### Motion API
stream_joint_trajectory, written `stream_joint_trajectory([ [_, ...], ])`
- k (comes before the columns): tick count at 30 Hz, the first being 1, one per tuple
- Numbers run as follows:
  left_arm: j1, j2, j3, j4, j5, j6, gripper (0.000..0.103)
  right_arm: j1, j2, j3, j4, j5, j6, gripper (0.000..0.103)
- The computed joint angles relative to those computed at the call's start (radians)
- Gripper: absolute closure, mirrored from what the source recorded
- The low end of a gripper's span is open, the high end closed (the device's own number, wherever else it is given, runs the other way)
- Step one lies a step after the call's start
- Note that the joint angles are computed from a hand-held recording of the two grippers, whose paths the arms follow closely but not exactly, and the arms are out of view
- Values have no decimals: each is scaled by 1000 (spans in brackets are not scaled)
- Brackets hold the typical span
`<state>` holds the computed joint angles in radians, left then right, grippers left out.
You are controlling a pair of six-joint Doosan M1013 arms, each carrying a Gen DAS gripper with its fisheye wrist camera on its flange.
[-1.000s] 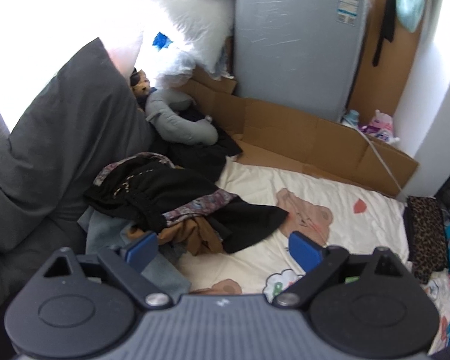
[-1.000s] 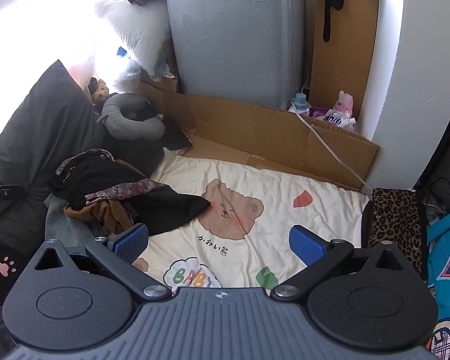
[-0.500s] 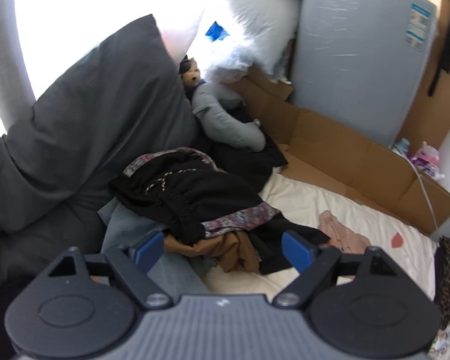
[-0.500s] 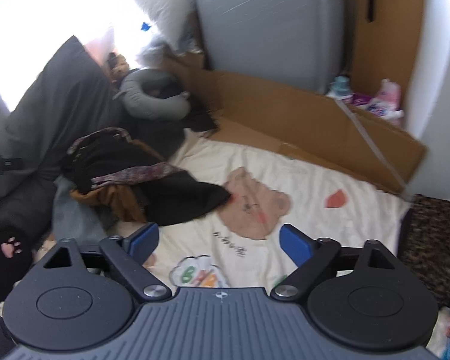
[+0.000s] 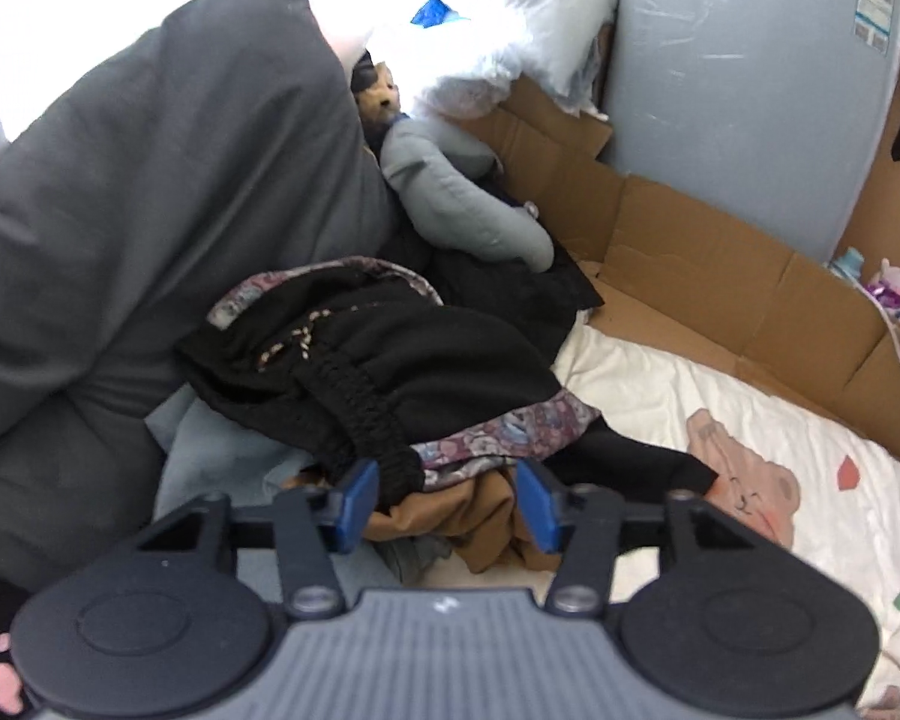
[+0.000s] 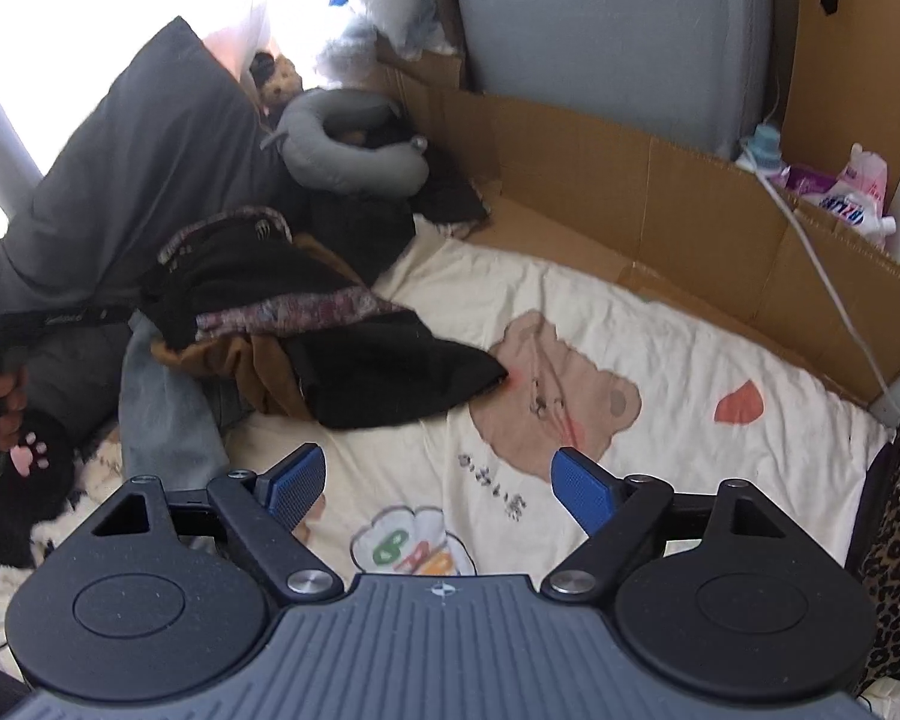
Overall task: Fold clothes
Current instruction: 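Lower the left tool onto the black knit pants and close it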
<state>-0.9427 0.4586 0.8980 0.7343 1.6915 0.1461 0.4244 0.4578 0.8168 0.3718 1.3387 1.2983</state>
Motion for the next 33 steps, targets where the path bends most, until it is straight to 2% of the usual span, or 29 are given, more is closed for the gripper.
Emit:
stream_joint_trajectory([
  [3,12,-9,61,9,-24,-31,52,-2,-6,25,10,-19,36,18],
  [6,19,-20,112,19,-50,-55,52,-2,-14,50,23,-47,11,18],
  [8,22,-35,157,30,-82,-78,52,0,-16,64,27,-61,-15,18],
  [11,30,-67,232,26,-171,-137,52,3,-13,69,25,-60,-35,18],
  [14,40,-61,248,13,-162,-114,52,5,-5,70,17,-46,-28,18],
  [16,41,-71,278,19,-192,-134,52,8,-1,74,9,-44,-41,18],
  [20,48,-70,299,6,-204,-122,52,7,9,83,18,-27,-72,25],
  [24,44,-70,326,55,-237,-86,46,10,16,88,-5,-34,-49,26],
  [30,38,-77,365,108,-286,-72,47,15,18,90,-26,-29,-56,26],
  [31,38,-79,371,114,-296,-71,49,15,18,92,-27,-27,-59,26],
  [33,33,-91,385,144,-337,-89,50,15,17,97,-28,-23,-64,26],
])
